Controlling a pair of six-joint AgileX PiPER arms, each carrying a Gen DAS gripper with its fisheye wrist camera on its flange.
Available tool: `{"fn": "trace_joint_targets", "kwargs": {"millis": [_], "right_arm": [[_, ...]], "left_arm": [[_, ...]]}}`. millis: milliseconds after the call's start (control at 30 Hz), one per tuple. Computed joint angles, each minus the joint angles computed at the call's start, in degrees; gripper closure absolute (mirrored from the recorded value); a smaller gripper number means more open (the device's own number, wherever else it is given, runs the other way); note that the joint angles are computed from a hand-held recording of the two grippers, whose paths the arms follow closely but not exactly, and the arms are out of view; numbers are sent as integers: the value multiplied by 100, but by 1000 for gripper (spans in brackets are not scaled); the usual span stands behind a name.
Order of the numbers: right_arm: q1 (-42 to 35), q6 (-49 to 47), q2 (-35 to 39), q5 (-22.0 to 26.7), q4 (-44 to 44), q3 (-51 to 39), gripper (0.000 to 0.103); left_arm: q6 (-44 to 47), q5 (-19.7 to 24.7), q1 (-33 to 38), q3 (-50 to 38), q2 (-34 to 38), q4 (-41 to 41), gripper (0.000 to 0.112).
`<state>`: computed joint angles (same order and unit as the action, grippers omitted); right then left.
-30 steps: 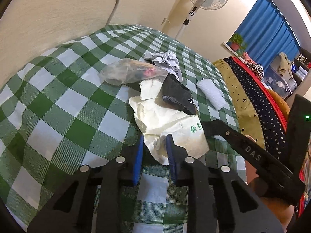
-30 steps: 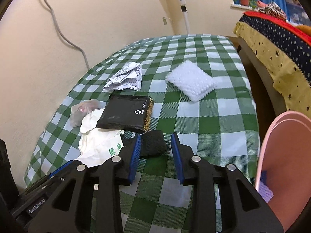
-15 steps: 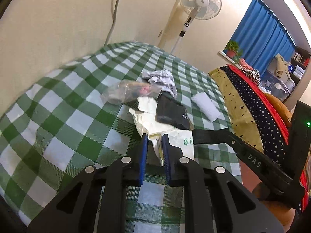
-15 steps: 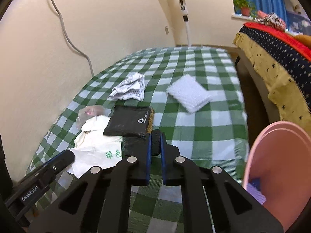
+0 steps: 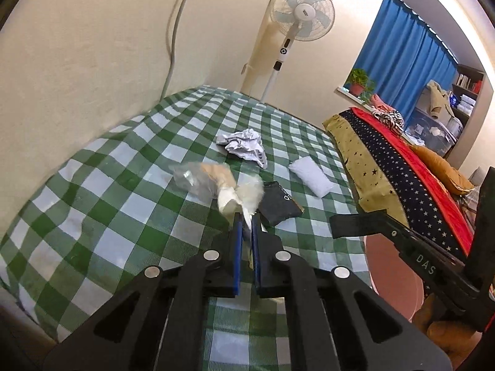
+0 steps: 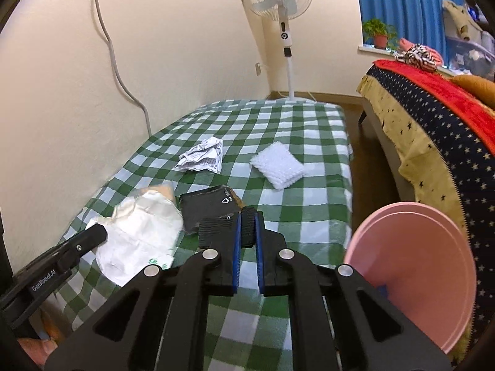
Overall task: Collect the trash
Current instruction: 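Close the right gripper on the black strap while the left gripper grasps the white tissue, then lift the black strap and white tissue and carry them over the pink bin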
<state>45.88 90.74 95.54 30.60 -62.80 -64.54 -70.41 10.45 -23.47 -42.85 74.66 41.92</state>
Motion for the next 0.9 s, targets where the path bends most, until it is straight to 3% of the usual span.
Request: {"fn": "trace_joint_targets", "kwargs": {"millis": [433,900], "right_arm": [[458,-100,-880,730,104,290,94],[749,-768,-1605,1482,516,272,94]], "left_arm": [[-202,521,-436,74,-656,473,107],[-697,838,-857,2,-777,1062,107]]}}
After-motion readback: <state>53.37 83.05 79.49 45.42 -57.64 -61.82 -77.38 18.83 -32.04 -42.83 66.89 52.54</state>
